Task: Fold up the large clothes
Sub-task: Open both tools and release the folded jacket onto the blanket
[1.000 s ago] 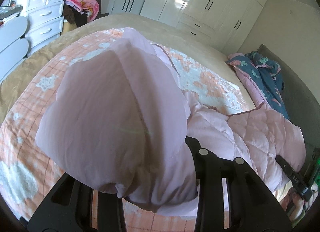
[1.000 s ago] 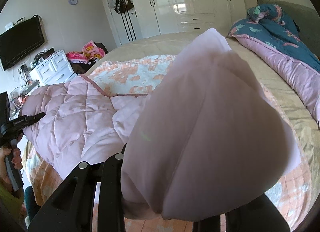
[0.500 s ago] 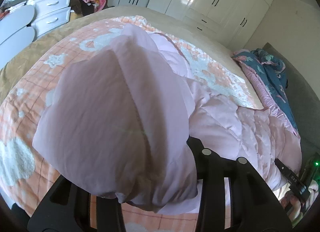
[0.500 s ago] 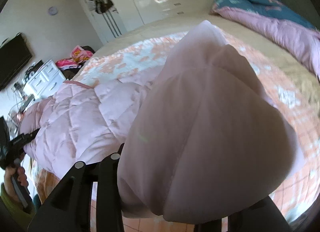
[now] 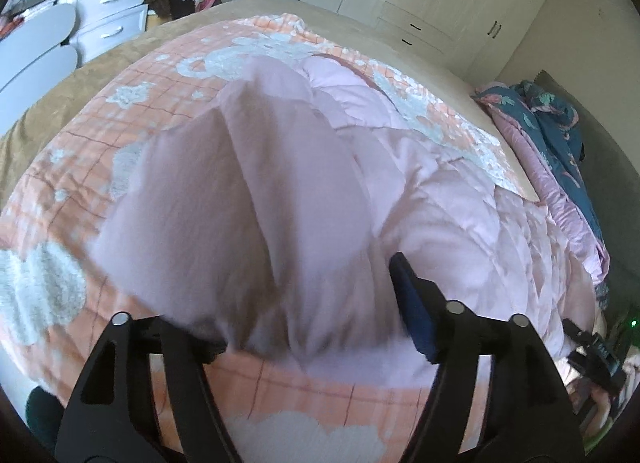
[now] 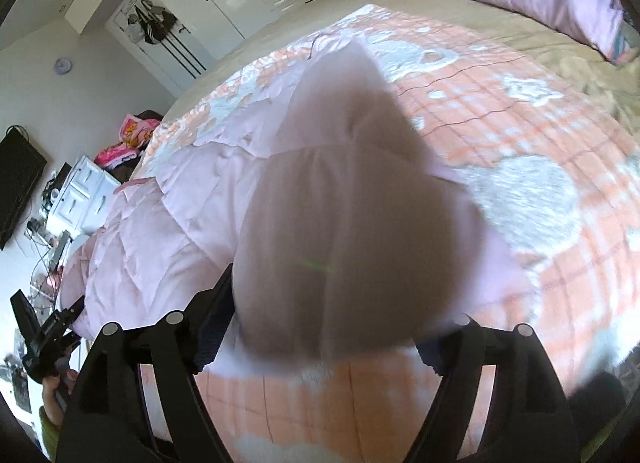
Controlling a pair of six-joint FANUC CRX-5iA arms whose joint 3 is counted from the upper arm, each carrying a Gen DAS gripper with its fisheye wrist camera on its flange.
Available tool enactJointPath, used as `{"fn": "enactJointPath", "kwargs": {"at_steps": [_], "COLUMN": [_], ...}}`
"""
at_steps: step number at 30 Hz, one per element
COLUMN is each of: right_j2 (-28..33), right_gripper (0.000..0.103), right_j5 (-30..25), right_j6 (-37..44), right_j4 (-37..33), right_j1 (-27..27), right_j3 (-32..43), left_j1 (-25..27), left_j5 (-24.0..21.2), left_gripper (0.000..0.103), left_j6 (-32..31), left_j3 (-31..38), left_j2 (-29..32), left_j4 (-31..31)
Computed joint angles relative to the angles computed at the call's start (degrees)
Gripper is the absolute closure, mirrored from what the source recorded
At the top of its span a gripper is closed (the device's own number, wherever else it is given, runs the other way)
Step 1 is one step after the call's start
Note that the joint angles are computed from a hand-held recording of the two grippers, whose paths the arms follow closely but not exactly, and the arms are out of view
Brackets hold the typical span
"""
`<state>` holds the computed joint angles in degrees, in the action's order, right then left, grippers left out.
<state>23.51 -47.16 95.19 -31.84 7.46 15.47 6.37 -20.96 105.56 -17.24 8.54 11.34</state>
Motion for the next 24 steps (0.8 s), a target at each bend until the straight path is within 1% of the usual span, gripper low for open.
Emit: {"fn": "enactJointPath", "kwargs": {"at_steps": [2, 3, 5, 6, 8, 10, 11, 12, 13, 15, 17, 21, 24], "right_j2": [-2.0, -2.9, -6.4, -7.9, -10.2, -12.6, -14.2, -15.3, -16.9, -18.7, -20.2, -23.5, -25.7], "right_gripper": [0.027, 0.019, 0.011, 0.011, 0.01, 0.01, 0.007, 0.004, 0.004, 0.004, 0.004, 0.004, 0.004], "right_j5": [0.6, 1.4, 5.4, 6.8, 8.5, 10.0, 11.3, 12.3, 13.7, 14.9, 15.1, 17.1, 17.6], "right_j6": [-0.3, -0.7, -1.7, -1.4, -0.8, 0.8, 1.0, 1.1, 1.9, 2.8, 4.9, 7.5, 10.8], "right_j4": [1.0, 1.7, 4.0, 4.6, 5.4, 4.9, 5.7, 6.4, 6.7, 7.1, 5.7, 5.5, 3.8], "right_j1": [-0.2, -0.1, 0.8, 0.9, 1.1, 1.0, 1.5, 1.9, 2.4, 3.0, 2.9, 4.3, 4.9], "right_j3": [-1.8, -2.8, -6.8, -8.3, -10.4, -12.4, -13.8, -14.7, -16.1, -17.4, -18.0, -20.1, -21.2], "left_j1": [-0.1, -0.1, -0.2, -0.2, -0.5, -1.0, -1.3, -1.4, -1.5, -1.7, -2.2, -3.4, -4.5], "left_j5": [0.0, 0.0, 0.3, 0.7, 0.4, 0.4, 0.1, -0.1, -0.1, 0.2, 0.5, -0.1, -0.6], "left_gripper": [0.034, 0.032, 0.027, 0.025, 0.022, 0.019, 0.019, 0.014, 0.009, 0.009, 0.009, 0.009, 0.009], "left_j6": [0.2, 0.0, -0.6, -1.5, -1.3, 0.4, 1.8, 2.2, 1.7, 1.6, 2.2, 5.3, 8.2], "left_j3": [-1.1, -1.6, -3.0, -3.8, -4.6, -5.0, -4.9, -5.0, -5.1, -5.7, -6.1, -5.6, -5.1], "left_j2": [-1.4, -1.9, -3.6, -4.5, -6.1, -7.9, -8.7, -9.5, -10.0, -11.5, -13.0, -15.4, -16.8], "left_j4": [-0.3, -0.1, 0.4, 1.1, 0.5, -2.2, -4.1, -4.7, -4.3, -4.4, -5.3, -9.4, -13.0]}}
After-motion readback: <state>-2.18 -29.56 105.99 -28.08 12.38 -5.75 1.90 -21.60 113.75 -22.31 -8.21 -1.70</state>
